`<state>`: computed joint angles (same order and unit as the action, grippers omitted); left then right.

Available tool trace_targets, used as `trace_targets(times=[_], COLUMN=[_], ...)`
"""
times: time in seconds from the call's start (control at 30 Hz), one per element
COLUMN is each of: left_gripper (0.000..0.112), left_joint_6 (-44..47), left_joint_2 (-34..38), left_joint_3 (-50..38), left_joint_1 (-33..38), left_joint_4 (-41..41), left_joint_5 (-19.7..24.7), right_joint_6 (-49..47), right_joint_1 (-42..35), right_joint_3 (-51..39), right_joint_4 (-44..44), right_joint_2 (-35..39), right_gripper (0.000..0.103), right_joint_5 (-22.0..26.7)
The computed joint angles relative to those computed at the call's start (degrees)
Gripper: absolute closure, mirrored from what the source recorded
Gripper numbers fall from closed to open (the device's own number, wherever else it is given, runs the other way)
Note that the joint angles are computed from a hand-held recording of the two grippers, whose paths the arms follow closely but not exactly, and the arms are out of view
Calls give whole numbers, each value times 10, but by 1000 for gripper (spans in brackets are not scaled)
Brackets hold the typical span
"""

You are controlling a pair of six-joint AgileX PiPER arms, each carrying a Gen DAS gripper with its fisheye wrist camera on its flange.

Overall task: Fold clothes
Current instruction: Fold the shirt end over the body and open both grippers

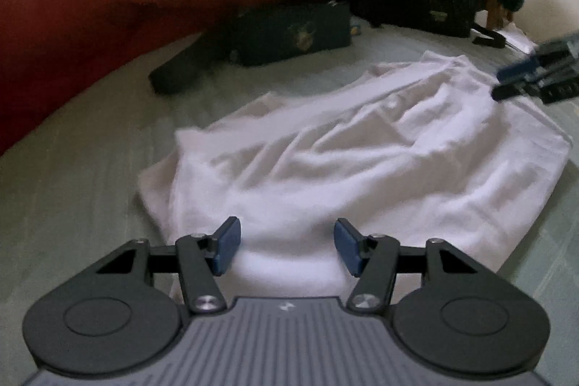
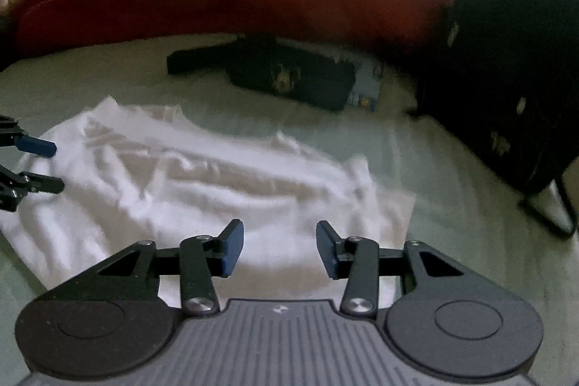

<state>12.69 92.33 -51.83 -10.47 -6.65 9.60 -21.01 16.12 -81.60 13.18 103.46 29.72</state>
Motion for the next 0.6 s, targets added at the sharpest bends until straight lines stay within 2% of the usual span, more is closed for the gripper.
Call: trace_targets(times=[0.07,0.13,0.23,0.3,0.43,0.47,0.53,0.6], left_gripper=[53,53,54,53,44,44,44,42], left_joint_6=[104,141,99,51,143,133,54,26], left_joint_2=[-14,-31,-62,-93,-129,-129,-121,-128], left_joint_3=[28,51,73,90,119,122,129,153], left_joint_1=[17,28,35,25,-11,-19,-29,-28], left_joint_4=[-103,-136,-93,-42,-131,-127,-64,-50], left_joint_5=[-10,-12,2,0,-9,-3,12,11], right_joint_6=[-42,-99,-219,-240,-283,-280,-256,-278], right_joint_1=[-19,-43,-81,-86,-78,-73,-70,-88], right_joint_3=[35,77,142,166,202,209,216,239], right_joint_4=[49,107,223,241,265,257,225,243], right_joint_2=[-6,-16,-56,-86,-128,-131,-128,-135], right_gripper=[53,53,53,52,42,41,41,40], right_joint_5=[-4,-10,-15,-13,-13,-13,-6,-4])
